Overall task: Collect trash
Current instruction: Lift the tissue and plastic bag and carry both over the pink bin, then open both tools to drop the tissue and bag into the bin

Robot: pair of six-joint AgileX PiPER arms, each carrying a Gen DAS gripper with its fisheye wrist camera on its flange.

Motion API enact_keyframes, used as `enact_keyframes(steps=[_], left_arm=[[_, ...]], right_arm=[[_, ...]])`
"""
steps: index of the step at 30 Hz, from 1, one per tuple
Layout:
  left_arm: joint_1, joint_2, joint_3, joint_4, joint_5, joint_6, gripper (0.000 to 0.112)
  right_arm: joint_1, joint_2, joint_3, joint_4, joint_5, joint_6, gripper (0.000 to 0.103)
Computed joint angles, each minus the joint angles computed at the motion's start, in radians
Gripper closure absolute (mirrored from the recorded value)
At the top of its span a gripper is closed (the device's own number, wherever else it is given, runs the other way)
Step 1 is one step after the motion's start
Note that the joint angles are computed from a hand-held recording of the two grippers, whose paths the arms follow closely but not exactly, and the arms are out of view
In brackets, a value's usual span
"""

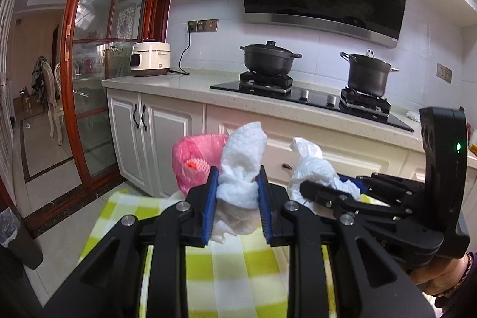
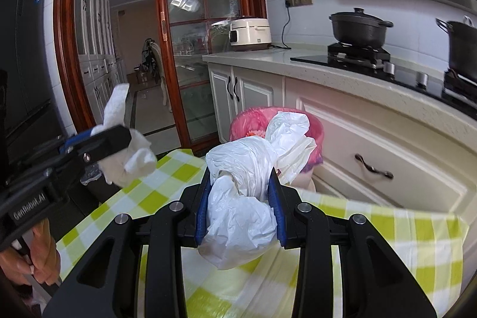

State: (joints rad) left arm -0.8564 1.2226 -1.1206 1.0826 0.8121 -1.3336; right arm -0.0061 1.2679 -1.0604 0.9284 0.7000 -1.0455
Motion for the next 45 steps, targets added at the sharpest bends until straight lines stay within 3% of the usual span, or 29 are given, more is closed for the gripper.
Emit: enact_keyframes(steps=[5, 12, 26, 33, 36, 37, 41, 45], left_arm=[[0.189, 0.079, -0.062, -0.11, -0.172, 0.142, 0.088], [0.38, 0.25, -0.197, -0.236, -0.332, 0.343, 0.088], [0.67, 0.599, -0.579, -0.696, -0.482, 0.856, 0.087], [0.761, 0.794, -0.784, -1.064, -0.478, 1.236, 0.084], [0.784, 0.914, -0.966, -1.213, -0.402, 1.389, 0.076], [0.786, 0.949, -1.024, -1.218, -0.378, 1.396, 0.072], [0.774, 1.112, -1.309, -1.189, -0.262, 1.369, 0.06], [0.749, 1.125, -1.315, -1.171, -0.298, 1.349, 0.051]], right_arm=[[0.032, 0.156, -0.137, -0.003, -0.011, 0.012, 0.068], [0.096, 0.39, -0.369, -0.054, -0.048, 0.082, 0.068], [0.175, 0.858, -0.945, -0.225, -0.009, 0.271, 0.068], [0.182, 1.058, -1.206, -0.264, 0.08, 0.345, 0.064], [0.174, 1.067, -1.185, -0.213, 0.104, 0.295, 0.045], [0.169, 1.049, -1.14, -0.182, 0.089, 0.255, 0.037], [0.151, 0.996, -1.031, -0.125, 0.047, 0.17, 0.035], [0.114, 0.957, -0.972, -0.055, 0.037, 0.124, 0.035]])
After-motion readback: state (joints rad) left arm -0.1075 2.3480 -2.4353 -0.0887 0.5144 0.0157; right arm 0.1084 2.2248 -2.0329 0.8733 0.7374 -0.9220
